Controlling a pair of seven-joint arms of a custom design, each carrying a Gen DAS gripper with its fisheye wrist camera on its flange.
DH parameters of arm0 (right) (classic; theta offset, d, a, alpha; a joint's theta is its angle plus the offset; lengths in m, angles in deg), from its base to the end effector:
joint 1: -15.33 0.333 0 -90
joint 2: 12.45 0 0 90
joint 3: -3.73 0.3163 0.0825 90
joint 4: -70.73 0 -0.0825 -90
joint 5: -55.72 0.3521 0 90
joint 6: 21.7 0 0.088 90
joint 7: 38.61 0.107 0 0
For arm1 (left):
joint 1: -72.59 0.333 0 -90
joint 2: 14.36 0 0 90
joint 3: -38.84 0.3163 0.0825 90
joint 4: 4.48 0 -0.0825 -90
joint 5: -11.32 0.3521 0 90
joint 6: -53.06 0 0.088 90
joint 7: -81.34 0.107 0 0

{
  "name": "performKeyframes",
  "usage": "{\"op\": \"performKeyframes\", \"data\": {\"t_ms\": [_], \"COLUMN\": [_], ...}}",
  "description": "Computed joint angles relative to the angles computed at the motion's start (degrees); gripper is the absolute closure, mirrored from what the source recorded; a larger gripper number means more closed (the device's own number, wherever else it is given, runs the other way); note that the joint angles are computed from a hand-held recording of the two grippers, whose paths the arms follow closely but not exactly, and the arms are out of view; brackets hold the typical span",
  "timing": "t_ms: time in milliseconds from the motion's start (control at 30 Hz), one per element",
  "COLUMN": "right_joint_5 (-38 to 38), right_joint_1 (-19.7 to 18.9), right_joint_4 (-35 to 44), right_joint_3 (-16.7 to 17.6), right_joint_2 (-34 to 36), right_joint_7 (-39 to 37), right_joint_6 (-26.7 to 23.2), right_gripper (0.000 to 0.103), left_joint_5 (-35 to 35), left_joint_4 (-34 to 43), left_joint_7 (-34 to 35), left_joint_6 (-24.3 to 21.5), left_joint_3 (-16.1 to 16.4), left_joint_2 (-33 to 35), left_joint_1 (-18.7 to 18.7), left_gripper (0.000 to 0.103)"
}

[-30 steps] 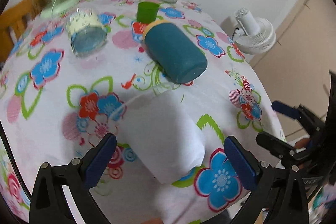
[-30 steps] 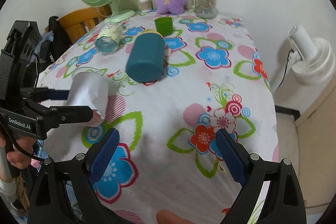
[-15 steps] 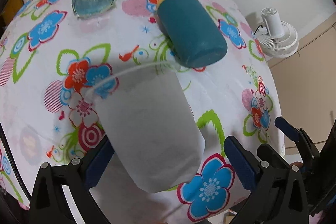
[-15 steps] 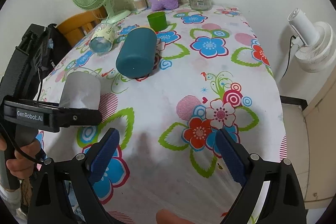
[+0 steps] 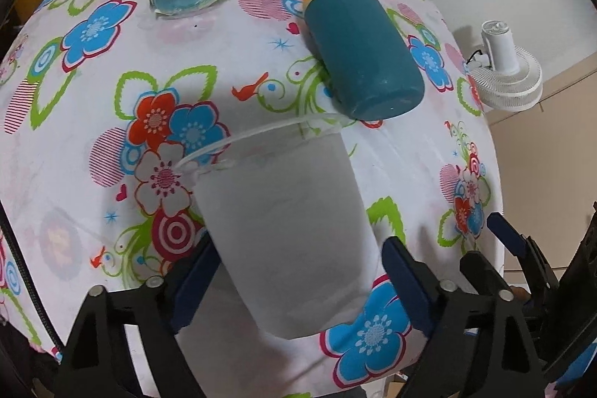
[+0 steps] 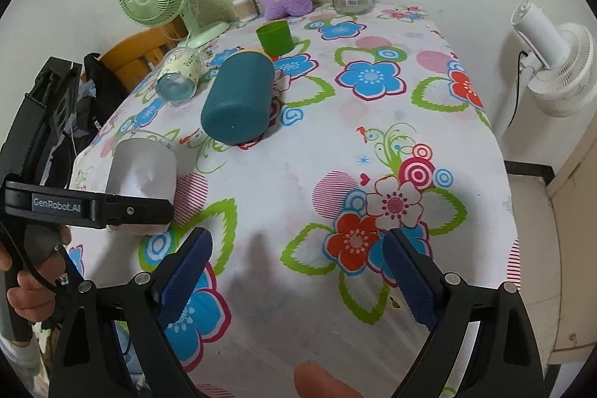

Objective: Flip cup upside down

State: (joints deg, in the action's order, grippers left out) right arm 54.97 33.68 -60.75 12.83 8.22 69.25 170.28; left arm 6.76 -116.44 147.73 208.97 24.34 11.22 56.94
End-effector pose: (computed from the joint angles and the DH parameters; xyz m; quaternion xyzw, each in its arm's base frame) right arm 0.5004 0.2570 0.3037 -0.7122 0.6122 -0.1085 0.3260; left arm 0.5499 -0.3013 0.3123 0.6939 -0.6972 0.1792 0.0186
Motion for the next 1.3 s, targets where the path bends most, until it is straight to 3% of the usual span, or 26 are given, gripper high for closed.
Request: {"op": "performKeyframes", "data": {"t_ms": [100,333,533,867,1000,1100,1300], "right_joint_5": [-0.9,-1.3,-2.6,-5.0,-6.1,-7.3,-7.8], "right_joint_1": [-1.9,-1.2,-2.9,-4.5,-4.9,-6.3,-4.9], "right_joint_4": [0.0,-0.4,-0.5,-0.1,-0.1,-0.1,0.0], "right_joint_3": [2.0,1.3,2.9,4.6,5.2,6.7,5.9], "right_joint_2": [0.2,-0.1,0.3,1.2,1.5,1.7,2.0], "right_joint_7": [0.1,0.1,0.9,1.9,2.1,2.6,2.4], "right_joint_6": [0.7,1.5,2.2,3.0,3.2,3.2,3.4], "right_gripper": [0.009,0.009,0.009,0.009,0.009,0.009,0.009], "left_joint_5": [0.0,1.0,0.0,4.6,6.2,5.6,1.8], "left_joint_4": [0.0,0.0,-0.3,1.9,3.5,6.4,19.3], "left_joint_7": [0.3,-0.6,0.3,0.7,3.5,7.8,14.9], "left_joint_6": [-0.3,-0.6,-0.6,-7.1,-13.2,-21.3,-46.9], "left_joint_3": [0.0,0.7,-0.2,1.7,1.6,0.9,0.5], "left_joint_2": [0.0,-0.3,-0.4,-2.5,-4.1,-4.3,1.6], "left_joint_1": [0.0,-0.7,0.3,-1.4,-0.8,0.1,1.4], "left_gripper": [0.022,0.030,0.031,0.031,0.031,0.031,0.031]}}
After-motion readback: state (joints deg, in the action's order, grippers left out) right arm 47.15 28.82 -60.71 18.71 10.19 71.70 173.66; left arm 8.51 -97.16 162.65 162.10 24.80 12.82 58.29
